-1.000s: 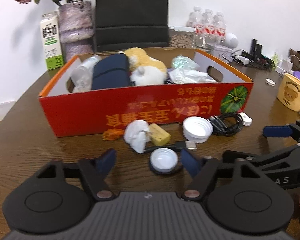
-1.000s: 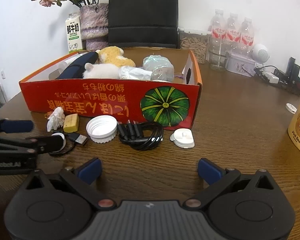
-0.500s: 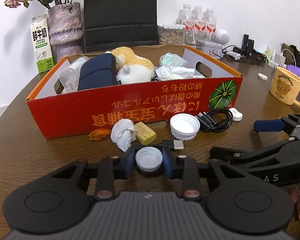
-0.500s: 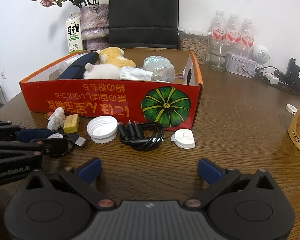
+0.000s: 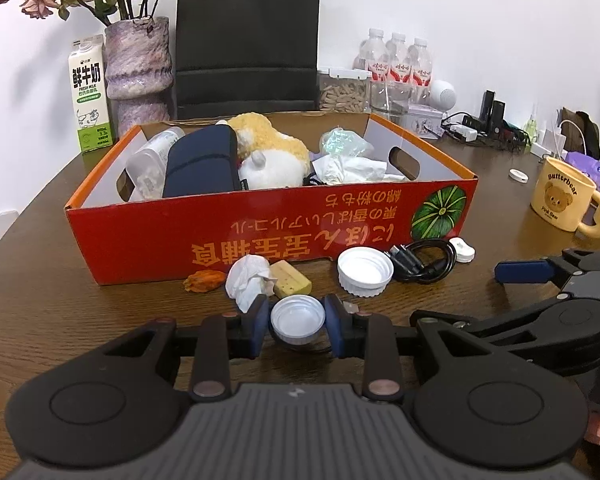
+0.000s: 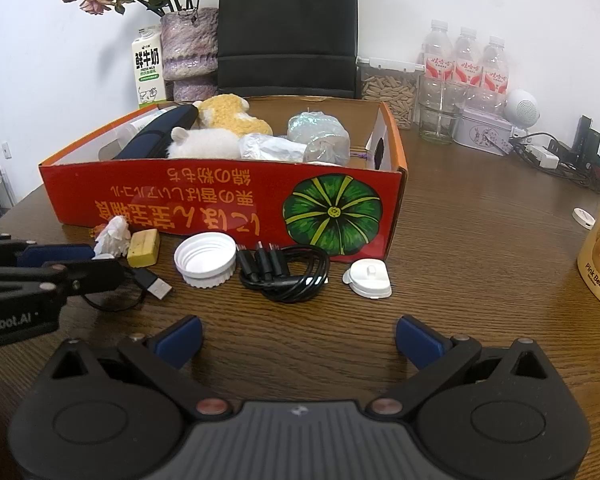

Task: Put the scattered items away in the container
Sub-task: 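Grasp a white round cap with the left tool while the right tool grasps the black cable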

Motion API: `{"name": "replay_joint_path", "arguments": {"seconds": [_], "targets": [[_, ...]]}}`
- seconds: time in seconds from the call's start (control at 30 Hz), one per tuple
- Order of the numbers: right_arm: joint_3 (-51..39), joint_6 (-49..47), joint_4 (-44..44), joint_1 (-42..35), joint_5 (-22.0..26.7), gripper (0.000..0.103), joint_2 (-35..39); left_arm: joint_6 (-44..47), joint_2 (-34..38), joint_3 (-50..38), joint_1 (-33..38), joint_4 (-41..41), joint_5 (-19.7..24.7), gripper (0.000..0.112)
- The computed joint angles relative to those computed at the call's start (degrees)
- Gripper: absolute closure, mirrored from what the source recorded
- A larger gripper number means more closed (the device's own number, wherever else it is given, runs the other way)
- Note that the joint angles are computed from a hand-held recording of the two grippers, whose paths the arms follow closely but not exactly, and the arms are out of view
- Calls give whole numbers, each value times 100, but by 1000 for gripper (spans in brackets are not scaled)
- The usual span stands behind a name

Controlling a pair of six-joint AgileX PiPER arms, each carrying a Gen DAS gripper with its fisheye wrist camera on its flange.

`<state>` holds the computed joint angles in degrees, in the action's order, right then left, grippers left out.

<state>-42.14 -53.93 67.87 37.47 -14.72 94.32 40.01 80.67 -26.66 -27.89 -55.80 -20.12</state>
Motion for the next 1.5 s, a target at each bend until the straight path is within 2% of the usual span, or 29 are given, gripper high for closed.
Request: {"name": "replay_joint_path", "arguments": {"seconds": [0.17, 0.37, 0.53, 0.87, 1.07, 1.23, 1.33, 1.5], "targets": [[-72, -320, 361, 62, -113, 5, 23, -359, -106, 55, 93, 341, 71, 81], [-105, -368, 399, 50, -116, 5, 24, -379, -72, 46, 187, 346, 165, 81], [-106, -450, 492, 54, -83, 5, 38, 712, 158, -106, 92, -630, 231, 81], [-90, -397, 449, 67, -91, 4, 36, 106, -84, 103, -7, -54, 2, 83], [-7, -30, 95, 144, -179, 4, -70, 155, -254, 147, 92, -172, -29, 83], [-75, -115, 174, 250, -302, 6, -75, 148, -361, 202, 300, -116, 37, 83], [-220, -501, 496, 269, -349, 9, -10, 118, -398, 239, 372, -95, 17, 83], [-647, -1814, 1496, 231, -349, 27, 275, 118, -465, 280, 455, -114, 37, 83]]}}
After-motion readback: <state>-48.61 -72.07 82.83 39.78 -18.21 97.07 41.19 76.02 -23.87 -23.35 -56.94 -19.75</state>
